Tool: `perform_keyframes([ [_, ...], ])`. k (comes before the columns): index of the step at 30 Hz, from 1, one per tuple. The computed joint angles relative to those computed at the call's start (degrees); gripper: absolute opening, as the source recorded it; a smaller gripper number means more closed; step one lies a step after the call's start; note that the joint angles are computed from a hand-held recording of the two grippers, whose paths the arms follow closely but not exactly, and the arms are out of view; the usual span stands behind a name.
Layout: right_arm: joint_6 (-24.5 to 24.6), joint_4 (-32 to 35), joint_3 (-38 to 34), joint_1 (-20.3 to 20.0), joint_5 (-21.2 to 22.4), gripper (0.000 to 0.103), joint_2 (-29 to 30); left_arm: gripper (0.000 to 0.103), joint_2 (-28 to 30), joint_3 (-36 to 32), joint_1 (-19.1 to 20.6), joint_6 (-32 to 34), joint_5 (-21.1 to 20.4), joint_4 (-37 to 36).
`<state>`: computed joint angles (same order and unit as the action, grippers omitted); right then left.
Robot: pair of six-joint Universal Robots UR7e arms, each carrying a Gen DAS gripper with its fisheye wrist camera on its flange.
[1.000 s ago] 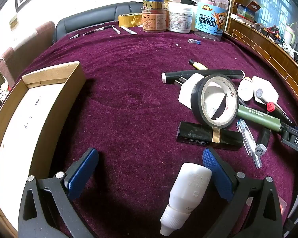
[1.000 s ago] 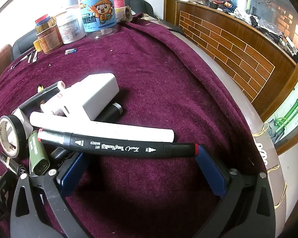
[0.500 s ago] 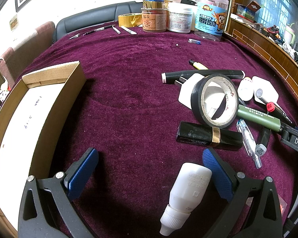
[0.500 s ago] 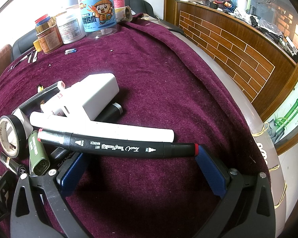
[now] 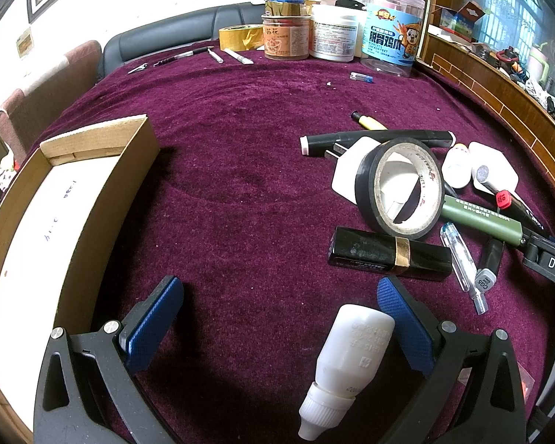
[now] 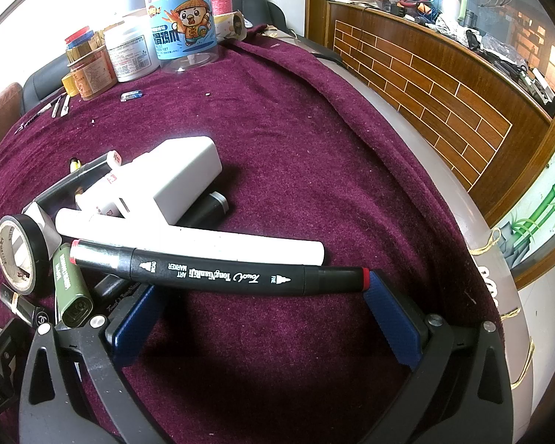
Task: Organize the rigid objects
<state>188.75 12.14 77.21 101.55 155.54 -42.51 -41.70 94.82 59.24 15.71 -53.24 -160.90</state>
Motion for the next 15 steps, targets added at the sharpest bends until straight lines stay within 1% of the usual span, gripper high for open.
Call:
perform_keyframes([
  [6, -0.03, -0.04, 0.01, 0.0, 0.0, 0.103, -0.01, 0.102, 0.79, -0.98, -0.02, 0.11, 0.12, 0.27],
  [15, -0.08, -0.12, 0.07, -0.02, 0.0, 0.103, -0.03, 0.102, 0.19, -0.44, 0.07, 0.11, 0.06, 0.27],
])
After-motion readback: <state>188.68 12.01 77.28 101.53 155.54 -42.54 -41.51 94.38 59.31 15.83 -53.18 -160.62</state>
